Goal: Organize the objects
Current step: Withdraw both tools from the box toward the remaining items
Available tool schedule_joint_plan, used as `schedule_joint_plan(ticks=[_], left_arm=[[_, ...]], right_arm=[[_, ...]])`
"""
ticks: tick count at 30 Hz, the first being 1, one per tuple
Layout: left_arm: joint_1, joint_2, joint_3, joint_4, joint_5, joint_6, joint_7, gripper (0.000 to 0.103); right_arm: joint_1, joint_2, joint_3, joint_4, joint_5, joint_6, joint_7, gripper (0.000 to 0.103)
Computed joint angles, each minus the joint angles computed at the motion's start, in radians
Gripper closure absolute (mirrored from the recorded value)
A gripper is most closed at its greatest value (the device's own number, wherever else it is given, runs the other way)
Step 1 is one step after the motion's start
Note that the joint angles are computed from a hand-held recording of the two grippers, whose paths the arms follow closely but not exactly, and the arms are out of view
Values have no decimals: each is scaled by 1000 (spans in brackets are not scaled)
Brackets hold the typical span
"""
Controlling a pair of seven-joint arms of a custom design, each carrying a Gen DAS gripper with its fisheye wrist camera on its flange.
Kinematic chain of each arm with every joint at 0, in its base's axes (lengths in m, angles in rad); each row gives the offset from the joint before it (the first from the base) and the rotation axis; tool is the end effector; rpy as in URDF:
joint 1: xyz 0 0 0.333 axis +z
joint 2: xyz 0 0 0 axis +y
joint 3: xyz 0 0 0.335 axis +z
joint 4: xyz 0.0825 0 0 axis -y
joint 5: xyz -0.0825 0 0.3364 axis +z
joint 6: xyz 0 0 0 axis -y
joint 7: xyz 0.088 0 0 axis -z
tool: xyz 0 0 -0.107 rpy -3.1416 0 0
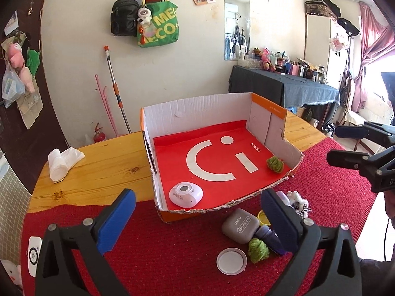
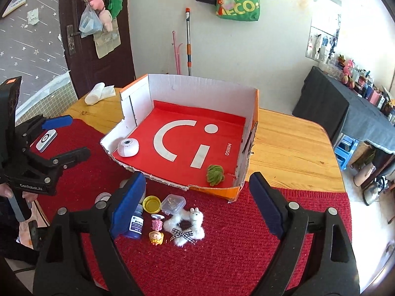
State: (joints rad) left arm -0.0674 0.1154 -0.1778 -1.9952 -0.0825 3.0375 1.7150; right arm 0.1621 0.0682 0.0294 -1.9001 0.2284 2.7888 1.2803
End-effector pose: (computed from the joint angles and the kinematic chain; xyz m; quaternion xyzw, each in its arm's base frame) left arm 0.5745 -0.1318 0.5610 -0.5305 0.7196 -0.3525 0.2768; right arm 0.5764 0.1007 0.5978 -0.7364 0.5426 -0.2402 0.3250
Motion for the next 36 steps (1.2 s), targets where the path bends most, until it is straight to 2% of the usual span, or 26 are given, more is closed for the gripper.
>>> schedule_joint_plan(ticks=[2,7,11,14,16,17,19,20,23,24,30,34,36], left_arm=[[-28,-25,31,-48,65,35,-80,0],[-35,-69,35,-151,101,101,-173,0],[-65,-73,87,-198,288,145,-393,0],[-97,-61,136,-205,440,158,-571,0],[-103,-54,148,-215,482,173,-634,0],[-115,-50,165,-217,513,178,-673,0],[-136,-43,193,-225,568,185,-733,0],[-128,-39,181,-230,559,182,-728,0],[-54,-34,81,-251,428,175,-611,0],[-50,-34,72,-254,403,174,-589,0],[-67,-30,84,-256,346,162,-541,0],[-39,-21,46,-248,270,144,-471,0],[-45,-18,50,-241,257,122,-460,0]], right_arm=[[5,-21,1,-46,-9,44,18,16],[18,-54,5,-148,2,146,37,16],[26,-62,-1,-212,-86,226,159,16],[31,-56,1,-247,-92,275,213,16],[36,-46,-15,-267,-226,311,355,16],[41,-42,-34,-279,-341,331,465,16],[42,-34,-44,-289,-425,344,553,16],[39,-28,-37,-296,-411,349,553,16],[36,-11,-23,-300,-376,337,537,16],[35,-7,-21,-300,-366,335,530,16],[27,4,-5,-302,-284,324,473,16],[26,10,-7,-297,-257,313,451,16],[21,13,-4,-292,-238,301,432,16]])
